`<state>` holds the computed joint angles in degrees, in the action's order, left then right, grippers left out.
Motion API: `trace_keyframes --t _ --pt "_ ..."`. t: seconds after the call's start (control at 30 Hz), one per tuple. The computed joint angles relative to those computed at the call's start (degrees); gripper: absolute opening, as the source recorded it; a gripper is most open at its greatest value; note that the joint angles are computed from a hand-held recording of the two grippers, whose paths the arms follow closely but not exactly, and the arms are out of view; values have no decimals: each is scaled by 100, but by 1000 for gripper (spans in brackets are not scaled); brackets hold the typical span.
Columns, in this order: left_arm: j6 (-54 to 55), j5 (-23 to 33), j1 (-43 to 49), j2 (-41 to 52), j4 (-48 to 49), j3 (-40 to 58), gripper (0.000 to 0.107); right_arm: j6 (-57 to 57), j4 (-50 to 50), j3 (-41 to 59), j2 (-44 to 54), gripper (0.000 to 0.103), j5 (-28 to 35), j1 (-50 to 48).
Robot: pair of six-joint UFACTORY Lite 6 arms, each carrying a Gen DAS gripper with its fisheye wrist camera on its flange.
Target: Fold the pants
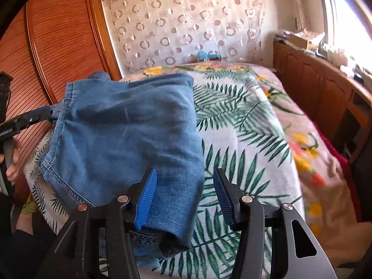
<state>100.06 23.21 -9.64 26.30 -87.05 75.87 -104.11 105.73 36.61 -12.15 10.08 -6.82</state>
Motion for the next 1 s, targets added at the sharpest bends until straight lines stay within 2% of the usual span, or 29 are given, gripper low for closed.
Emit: trace_keyframes --t 0.27,0.63,0.73,0.8,0.9,1.0 --pt "453 -314 -450 -29 -314 -397 80 1107 -942 139 284 53 181 -137" --pt "1009 -488 -619 -14 -848 -646 80 411 -105 152 456 53 277 -105" --pt "1054 -557 -669 73 -908 -617 80 585 -281 143 459 53 429 -141" --pt "1167 -612 -687 148 -998 -612 80 806 -548 173 512 36 708 -231" --pt "1541 -676 -697 285 -1326 -620 80 921 -695 185 473 17 940 -263" --pt "2018 -665 -665 377 -1734 -665 80 804 -547 141 213 10 903 -134"
